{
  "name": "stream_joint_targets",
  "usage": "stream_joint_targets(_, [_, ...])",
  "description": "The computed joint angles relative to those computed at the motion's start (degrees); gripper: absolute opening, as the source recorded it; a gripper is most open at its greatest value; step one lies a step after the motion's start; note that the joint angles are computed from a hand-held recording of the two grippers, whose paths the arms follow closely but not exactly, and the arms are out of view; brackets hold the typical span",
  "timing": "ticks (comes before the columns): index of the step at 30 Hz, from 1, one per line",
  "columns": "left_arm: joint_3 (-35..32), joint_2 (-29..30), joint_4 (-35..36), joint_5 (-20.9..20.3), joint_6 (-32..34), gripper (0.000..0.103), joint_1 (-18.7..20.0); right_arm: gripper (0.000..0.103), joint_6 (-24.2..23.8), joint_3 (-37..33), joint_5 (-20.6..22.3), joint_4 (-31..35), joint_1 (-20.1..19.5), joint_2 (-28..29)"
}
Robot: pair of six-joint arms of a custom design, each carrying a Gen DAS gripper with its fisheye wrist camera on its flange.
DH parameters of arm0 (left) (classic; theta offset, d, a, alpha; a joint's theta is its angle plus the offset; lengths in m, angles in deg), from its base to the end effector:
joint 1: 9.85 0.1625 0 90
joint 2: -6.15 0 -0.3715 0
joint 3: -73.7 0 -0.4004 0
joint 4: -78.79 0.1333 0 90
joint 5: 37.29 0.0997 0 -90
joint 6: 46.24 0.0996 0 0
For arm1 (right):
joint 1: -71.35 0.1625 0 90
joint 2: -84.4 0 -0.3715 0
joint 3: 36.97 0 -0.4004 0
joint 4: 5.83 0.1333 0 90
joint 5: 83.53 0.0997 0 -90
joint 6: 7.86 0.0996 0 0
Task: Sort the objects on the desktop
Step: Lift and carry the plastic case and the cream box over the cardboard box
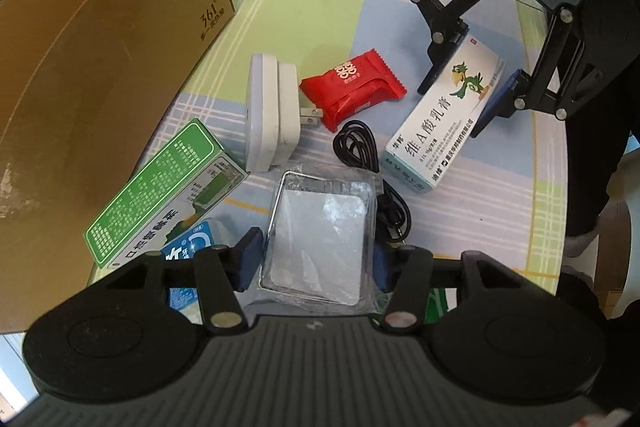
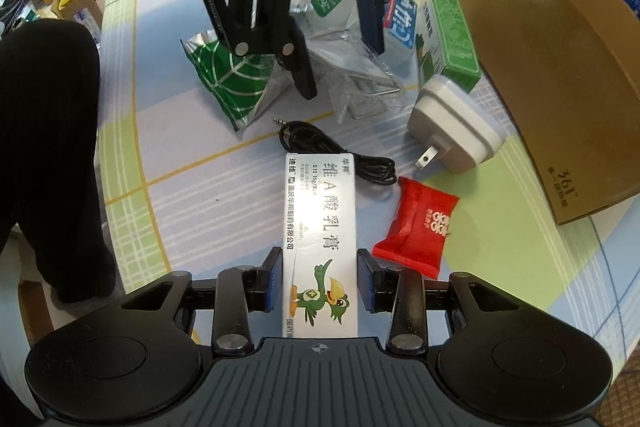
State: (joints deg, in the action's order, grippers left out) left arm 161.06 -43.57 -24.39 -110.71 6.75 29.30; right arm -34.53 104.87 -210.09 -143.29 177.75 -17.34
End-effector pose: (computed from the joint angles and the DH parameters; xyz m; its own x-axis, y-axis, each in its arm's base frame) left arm -0.3698 -0.5096 0.0732 0.2546 0.9512 0.1743 0.8349 -0.3071 0.4567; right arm 0.1669 -0.3051 0.2018 -0.5821 -0.5643 0.5854 -0.6058 0.7812 0.1507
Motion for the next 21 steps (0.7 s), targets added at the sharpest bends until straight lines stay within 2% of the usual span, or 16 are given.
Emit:
stream_joint_targets(13, [1.8,-5.1,-1.4,1.9,-4.3,0.049,-3.1,0.035,7.7,-2.7,-5.5,3.4,7.8,-1.4])
stream_joint_targets(21, [3.5,-8.6,-4.4,4.0,-9.3,0.049,-5.1,0.035,14.1,-5.4,-9.9,5.2,13.5,0.0])
